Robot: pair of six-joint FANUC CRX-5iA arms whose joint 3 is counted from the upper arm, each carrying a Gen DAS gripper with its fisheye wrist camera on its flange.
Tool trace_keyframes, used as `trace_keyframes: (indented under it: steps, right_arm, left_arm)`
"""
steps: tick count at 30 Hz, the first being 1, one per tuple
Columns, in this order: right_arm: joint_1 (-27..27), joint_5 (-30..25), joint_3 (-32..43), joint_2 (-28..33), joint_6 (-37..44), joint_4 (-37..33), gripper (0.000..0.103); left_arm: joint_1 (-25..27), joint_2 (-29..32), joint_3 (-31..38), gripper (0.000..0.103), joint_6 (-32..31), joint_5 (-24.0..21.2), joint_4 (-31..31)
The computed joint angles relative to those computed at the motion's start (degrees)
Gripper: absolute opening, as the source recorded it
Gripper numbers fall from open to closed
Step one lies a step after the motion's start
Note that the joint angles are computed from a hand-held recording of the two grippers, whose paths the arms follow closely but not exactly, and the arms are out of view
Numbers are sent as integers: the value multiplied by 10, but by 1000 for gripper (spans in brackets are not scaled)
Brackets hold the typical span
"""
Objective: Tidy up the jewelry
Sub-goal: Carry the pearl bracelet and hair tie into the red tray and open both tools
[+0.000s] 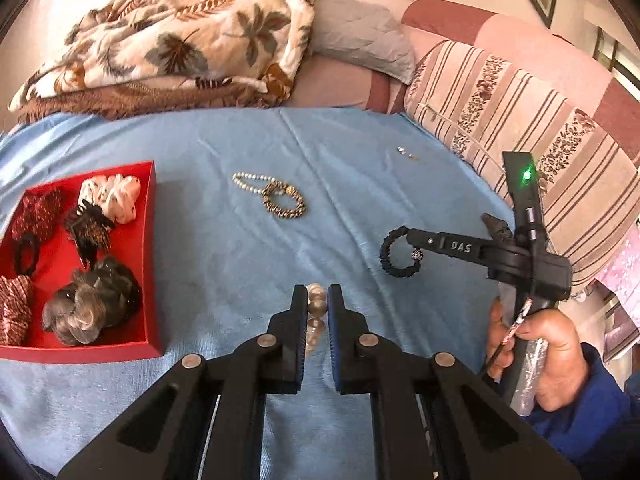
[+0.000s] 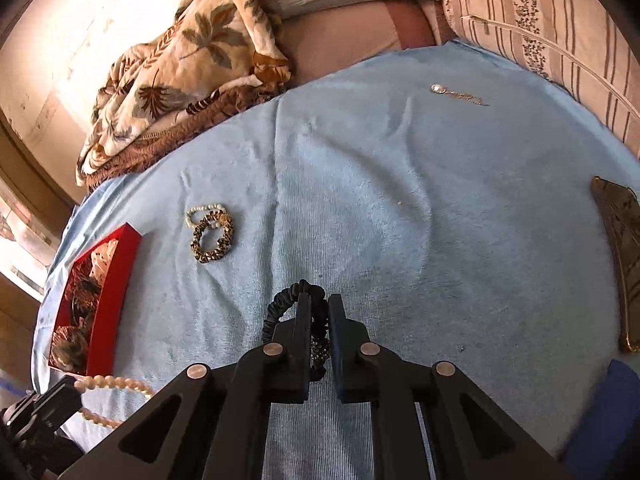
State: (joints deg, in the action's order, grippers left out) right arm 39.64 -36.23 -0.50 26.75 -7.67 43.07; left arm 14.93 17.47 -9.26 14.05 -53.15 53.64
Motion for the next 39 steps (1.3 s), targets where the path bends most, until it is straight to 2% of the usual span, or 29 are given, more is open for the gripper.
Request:
trace_keyframes:
  steps: [12, 23, 32, 36, 39]
  right_arm:
    - [18, 3, -51, -30, -88, 66, 9]
    - [30, 6, -97, -60, -147, 110, 9]
    - [72, -68, -80, -62, -120, 96, 9]
    - [80, -69, -69, -62, -116, 95, 9]
    - [80, -47, -64, -65, -116, 95, 9]
  left_arm:
    - [-5, -7, 22, 9, 27, -11, -44]
    - [-6, -30, 0, 9, -10, 6, 3]
    - [27, -50, -32, 9, -65, 13, 65]
    - [47, -49, -31, 9, -74, 11, 84]
    - [63, -43, -22, 9, -80, 11, 100]
